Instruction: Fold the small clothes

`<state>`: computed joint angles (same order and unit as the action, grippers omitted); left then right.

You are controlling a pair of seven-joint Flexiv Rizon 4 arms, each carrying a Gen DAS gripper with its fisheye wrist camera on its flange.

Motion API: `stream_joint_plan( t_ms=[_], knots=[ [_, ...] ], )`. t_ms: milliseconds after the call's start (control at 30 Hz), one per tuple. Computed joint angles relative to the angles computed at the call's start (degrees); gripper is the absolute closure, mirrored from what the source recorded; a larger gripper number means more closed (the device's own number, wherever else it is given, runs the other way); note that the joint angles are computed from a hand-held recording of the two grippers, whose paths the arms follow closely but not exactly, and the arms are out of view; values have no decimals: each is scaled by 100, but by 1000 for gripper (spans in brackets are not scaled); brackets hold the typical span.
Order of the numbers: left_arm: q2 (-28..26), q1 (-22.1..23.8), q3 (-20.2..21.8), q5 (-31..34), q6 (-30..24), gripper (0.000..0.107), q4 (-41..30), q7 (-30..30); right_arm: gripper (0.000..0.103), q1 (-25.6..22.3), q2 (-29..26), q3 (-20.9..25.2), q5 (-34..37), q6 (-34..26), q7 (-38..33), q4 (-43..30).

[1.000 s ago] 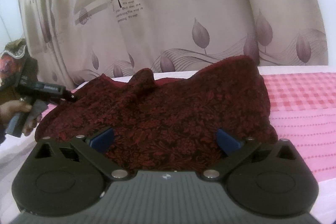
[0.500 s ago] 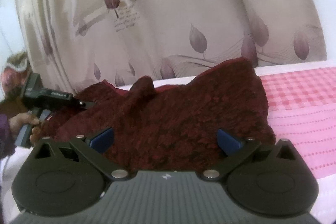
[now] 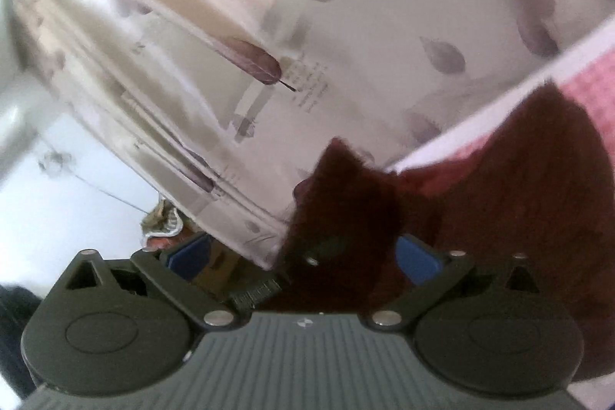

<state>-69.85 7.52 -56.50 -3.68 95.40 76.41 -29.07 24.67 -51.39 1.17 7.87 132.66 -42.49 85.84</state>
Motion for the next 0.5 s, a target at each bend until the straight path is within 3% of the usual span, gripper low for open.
stream_joint_plan(
  t_ms=[100,267,367,467,500],
  knots=[
    [-157,-97,11,475,481,79,149,220,5,-341,138,261,-413,-521,433,109],
    [-328,-390,355,1286,1088,79,51,245,9,-156,390,-211,-299,-1811,629,111],
    [-410,-544,504,1578,1116,76,-130,169,13,-138,341,-365,-576,-2445,709,-115],
    [-507,-388,260,1769,881,67,-143,72,41,-71,248,-586,-845,-2911,756,-328],
    [-486,-280,153,1750,761,66,-52,57,64,5,259,-747,-922,-3032,742,-302]
  ],
)
